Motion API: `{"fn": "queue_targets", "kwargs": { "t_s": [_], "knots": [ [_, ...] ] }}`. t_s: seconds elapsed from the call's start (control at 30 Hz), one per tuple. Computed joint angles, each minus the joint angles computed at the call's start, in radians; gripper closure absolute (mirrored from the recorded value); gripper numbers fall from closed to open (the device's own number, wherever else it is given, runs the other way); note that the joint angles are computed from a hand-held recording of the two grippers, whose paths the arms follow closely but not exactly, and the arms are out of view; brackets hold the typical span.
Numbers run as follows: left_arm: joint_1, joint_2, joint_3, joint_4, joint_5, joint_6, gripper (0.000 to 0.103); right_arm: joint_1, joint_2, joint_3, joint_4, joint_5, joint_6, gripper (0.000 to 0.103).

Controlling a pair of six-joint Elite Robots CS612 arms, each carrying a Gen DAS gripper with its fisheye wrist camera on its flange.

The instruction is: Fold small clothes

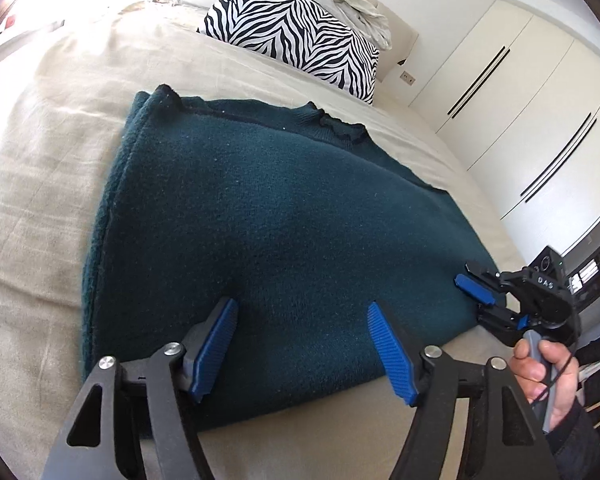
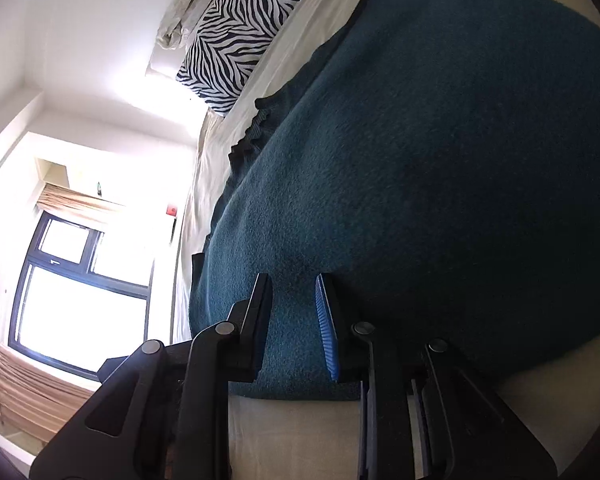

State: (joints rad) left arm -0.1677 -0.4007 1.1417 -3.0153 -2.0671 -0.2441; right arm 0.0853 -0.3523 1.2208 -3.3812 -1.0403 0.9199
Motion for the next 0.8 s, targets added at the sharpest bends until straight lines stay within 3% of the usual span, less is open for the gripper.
{"fn": "queue_targets", "kwargs": {
  "t_s": [0.1, 0.23, 0.27, 0.37, 0.4, 0.5, 0.67, 0.8],
  "knots": [
    [0.029, 0.010, -0.015, 0.002, -0.092, -0.035, 0.042, -0.027, -0.015, 0.058, -0.077, -0.039, 0.051, 0.081],
    [0.058, 0.000, 0.008, -0.038, -0.088, -0.103, 0.040, -0.050, -0.058, 0.148, -0.137, -0.134, 0.097, 0.081],
    [0.066, -0.002, 0.017, -0.071, -0.085, -0.137, 0.039, -0.050, -0.067, 0.158, -0.134, -0.169, 0.102, 0.077],
    [0.078, -0.016, 0.046, -0.146, -0.044, -0.210, 0.030, -0.044, -0.095, 0.195, -0.179, -0.228, 0.107, 0.044],
    [0.080, -0.018, 0.050, -0.165, -0.035, -0.224, 0.028, -0.038, -0.101, 0.195, -0.187, -0.241, 0.094, 0.041],
    [0.081, -0.018, 0.036, -0.152, -0.034, -0.238, 0.027, -0.022, -0.098, 0.145, -0.152, -0.160, 0.033, 0.041],
    [0.078, 0.014, -0.031, -0.062, -0.052, -0.277, 0.027, 0.033, -0.021, -0.083, 0.027, -0.020, -0.077, 0.041],
    [0.086, 0.054, -0.097, -0.022, -0.126, -0.349, 0.026, 0.064, 0.024, -0.208, 0.173, 0.058, -0.149, 0.041]
  ]
}}
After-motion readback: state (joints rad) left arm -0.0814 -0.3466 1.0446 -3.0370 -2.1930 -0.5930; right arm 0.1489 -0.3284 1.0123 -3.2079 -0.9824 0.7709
